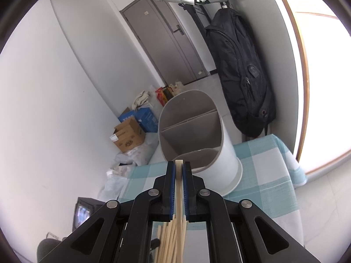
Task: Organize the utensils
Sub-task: 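Lift the chopstick with the right gripper toward the white holder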
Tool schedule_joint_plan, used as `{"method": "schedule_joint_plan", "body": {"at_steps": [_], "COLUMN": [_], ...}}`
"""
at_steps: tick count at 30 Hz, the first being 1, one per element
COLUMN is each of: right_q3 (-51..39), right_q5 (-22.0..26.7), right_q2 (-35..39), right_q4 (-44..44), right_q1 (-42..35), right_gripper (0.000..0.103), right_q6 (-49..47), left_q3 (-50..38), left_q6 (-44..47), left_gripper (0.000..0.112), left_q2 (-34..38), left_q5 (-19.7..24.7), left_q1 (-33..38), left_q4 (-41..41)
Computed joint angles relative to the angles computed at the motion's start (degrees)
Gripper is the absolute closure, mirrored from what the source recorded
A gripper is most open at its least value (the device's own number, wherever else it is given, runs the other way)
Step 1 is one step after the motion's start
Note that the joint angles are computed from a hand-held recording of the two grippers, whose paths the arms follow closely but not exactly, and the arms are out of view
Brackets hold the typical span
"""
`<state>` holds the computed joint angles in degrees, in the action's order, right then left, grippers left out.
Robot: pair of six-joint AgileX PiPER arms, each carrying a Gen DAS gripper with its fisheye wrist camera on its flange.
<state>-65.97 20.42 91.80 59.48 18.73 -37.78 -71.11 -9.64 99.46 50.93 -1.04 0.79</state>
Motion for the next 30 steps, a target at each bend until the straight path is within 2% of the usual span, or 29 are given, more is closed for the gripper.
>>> {"method": "schedule_joint_plan", "body": {"at_steps": [2, 4, 9, 13, 18, 19, 20, 21, 22, 23, 30], "right_q3": [-0.02, -0.48, -2.13, -1.97, -1.17, -1.03, -0.85, -0.57, -0.34, -0.12, 1.43], "right_q5": [0.12, 0.07, 4.79, 6.94, 6.74, 6.76, 7.05, 6.95, 6.66, 6.5, 5.19], "right_q2": [0.12, 0.34, 2.79, 3.35, 2.0, 1.89, 1.79, 1.59, 1.3, 1.07, -0.32], "right_q4": [-0.1, -4.58, -8.81, -7.02, -5.9, -5.46, -4.43, -4.13, -4.47, -4.58, -2.16], "right_q1": [-0.38, -0.57, -3.37, -5.3, -5.95, -6.17, -6.5, -6.63, -6.62, -6.6, -6.64], "right_gripper": [0.097, 0.097, 0.097, 0.097, 0.097, 0.097, 0.097, 0.097, 0.097, 0.097, 0.097], "right_q6": [0.29, 5.04, 14.02, 14.57, 13.55, 13.17, 12.31, 12.03, 12.27, 12.37, 9.86], "left_q3": [-0.26, -0.56, -3.57, -7.15, -6.49, -5.93, -5.83, -5.59, -5.62, -6.17, -5.49], "left_q6": [-0.08, 0.02, 1.77, 2.49, 0.95, 0.56, 0.6, 1.48, 2.46, 3.26, 6.1], "left_gripper": [0.034, 0.035, 0.036, 0.036, 0.038, 0.047, 0.064, 0.075, 0.096, 0.106, 0.11], "left_q2": [0.24, 0.27, 2.81, 5.33, 5.15, 4.76, 4.44, 4.07, 3.94, 4.26, 3.74], "left_q5": [0.42, 1.14, 2.19, 4.27, 2.61, 1.76, 1.3, 0.59, 0.43, 0.67, -1.76], "left_q1": [-0.17, 0.14, 0.69, 0.54, 0.5, 0.43, 0.13, 0.06, 0.16, 0.5, 4.07], "left_q4": [0.35, 0.29, -0.1, -0.07, 0.1, 0.27, 0.29, 0.08, -0.56, -1.23, -7.72]}}
